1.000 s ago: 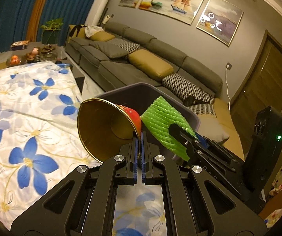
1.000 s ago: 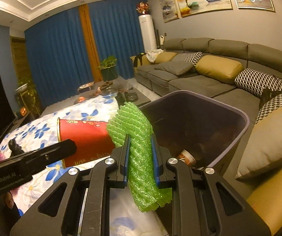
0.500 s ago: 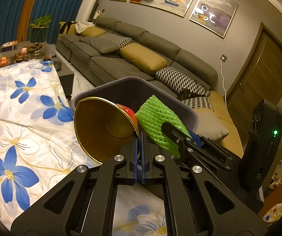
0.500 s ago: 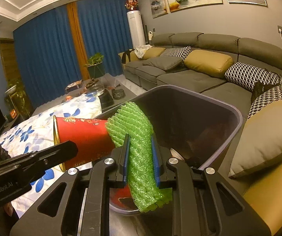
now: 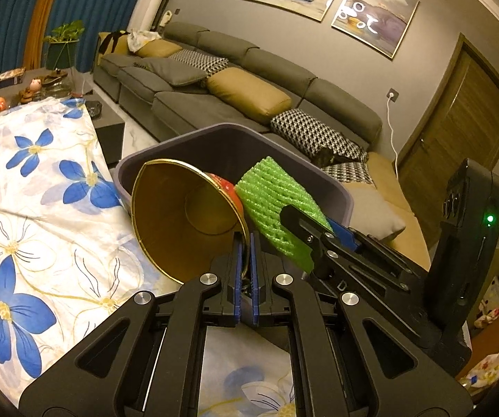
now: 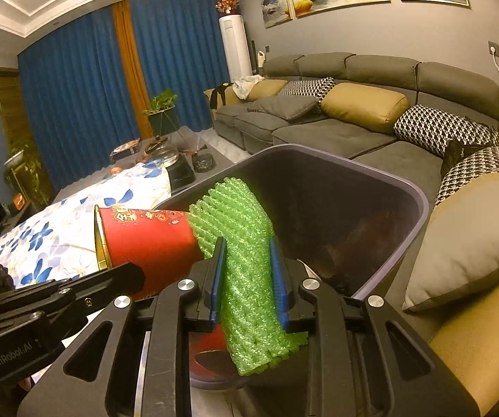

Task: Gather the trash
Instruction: 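Open both grippers to drop the can and foam net into the bin, then move both open grippers back toward the pink bags and black bag on the bed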

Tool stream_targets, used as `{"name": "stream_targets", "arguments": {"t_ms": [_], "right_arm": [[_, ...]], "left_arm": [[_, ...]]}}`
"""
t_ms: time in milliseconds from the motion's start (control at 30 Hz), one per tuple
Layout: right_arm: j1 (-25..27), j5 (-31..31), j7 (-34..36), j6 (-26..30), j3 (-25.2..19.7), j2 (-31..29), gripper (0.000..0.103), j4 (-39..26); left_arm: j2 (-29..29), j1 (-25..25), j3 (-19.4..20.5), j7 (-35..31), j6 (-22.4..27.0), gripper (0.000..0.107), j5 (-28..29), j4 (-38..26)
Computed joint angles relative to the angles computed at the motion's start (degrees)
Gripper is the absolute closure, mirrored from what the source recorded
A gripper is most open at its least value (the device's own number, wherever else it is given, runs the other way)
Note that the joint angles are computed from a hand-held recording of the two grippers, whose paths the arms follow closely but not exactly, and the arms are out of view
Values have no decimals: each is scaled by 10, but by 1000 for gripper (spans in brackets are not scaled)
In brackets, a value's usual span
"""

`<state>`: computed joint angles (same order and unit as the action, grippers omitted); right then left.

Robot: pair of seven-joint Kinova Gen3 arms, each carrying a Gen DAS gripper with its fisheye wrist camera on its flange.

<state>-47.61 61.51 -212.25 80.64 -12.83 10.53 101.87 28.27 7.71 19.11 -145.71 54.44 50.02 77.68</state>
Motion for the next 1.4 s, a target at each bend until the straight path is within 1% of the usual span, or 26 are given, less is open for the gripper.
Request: {"name": "stream_targets", "arguments": {"t_ms": [67, 100, 133, 200, 267, 367, 400, 467, 567, 633, 767, 833, 867, 900, 967, 1033, 1167, 1300, 1367, 1400], "right_arm": [[1, 0, -2, -1, 1, 0, 78, 2], [0, 0, -4, 1, 0, 1, 76, 1], [0, -1, -6, -1, 0, 0, 73, 3], [2, -1, -8, -5, 1, -1, 72, 4], [5, -3, -7, -8, 1, -1, 71, 4], [7, -5, -10, -12, 1, -2, 69, 9], [7, -6, -11, -12, 1, -2, 68, 8], [7, -7, -13, -11, 1, -1, 62, 8], [4, -7, -19, -9, 0, -1, 60, 8], [1, -6, -20, -7, -1, 0, 57, 7], [-4, -8, -29, -4, -4, 0, 50, 8], [-7, -9, -31, -1, -5, 0, 47, 6], [-11, -7, -31, 3, -6, 1, 44, 4], [-17, -3, -28, 16, -8, 5, 42, -2], [-29, 1, -19, 39, -9, 13, 34, -16], [-44, 8, -16, 63, -10, 21, 30, -30], [-74, 22, -17, 95, -10, 35, 19, -51], [-93, 29, -1, 94, -8, 48, 17, -75], [-101, 34, 13, 90, -6, 55, 17, -87], [-106, 37, 22, 86, -5, 61, 16, -96]], "left_arm": [[3, 2, -3, 10, 4, 102, -4, -6], [5, 4, -4, 15, 5, 99, -7, -8], [7, 5, -5, 23, 8, 95, -11, -12], [11, 7, -6, 30, 11, 87, -17, -16], [10, 6, -4, 29, 6, 68, -18, -11], [8, 0, -3, 27, -1, 54, -11, -1], [6, -4, -2, 25, -2, 52, -9, 3], [-3, -9, -3, 17, -14, 40, -3, 16], [-16, -21, -5, 8, -29, 31, 13, 37], [-25, -30, -11, 7, -37, 27, 21, 50], [-45, -45, -20, 1, -50, 25, 33, 74], [-63, -53, -28, -9, -67, 24, 41, 96], [-75, -54, -33, -11, -78, 24, 41, 107], [-84, -55, -35, -16, -87, 24, 45, 118], [-108, -62, -42, -35, -106, 23, 57, 144], [-127, -65, -52, -44, -121, 23, 61, 164], [-161, -74, -80, -37, -134, 23, 62, 195], [-187, -92, -107, -31, -136, 23, 61, 216], [-200, -102, -118, -47, -141, 23, 70, 231], [-211, -109, -127, -57, -152, 23, 75, 244]]}}
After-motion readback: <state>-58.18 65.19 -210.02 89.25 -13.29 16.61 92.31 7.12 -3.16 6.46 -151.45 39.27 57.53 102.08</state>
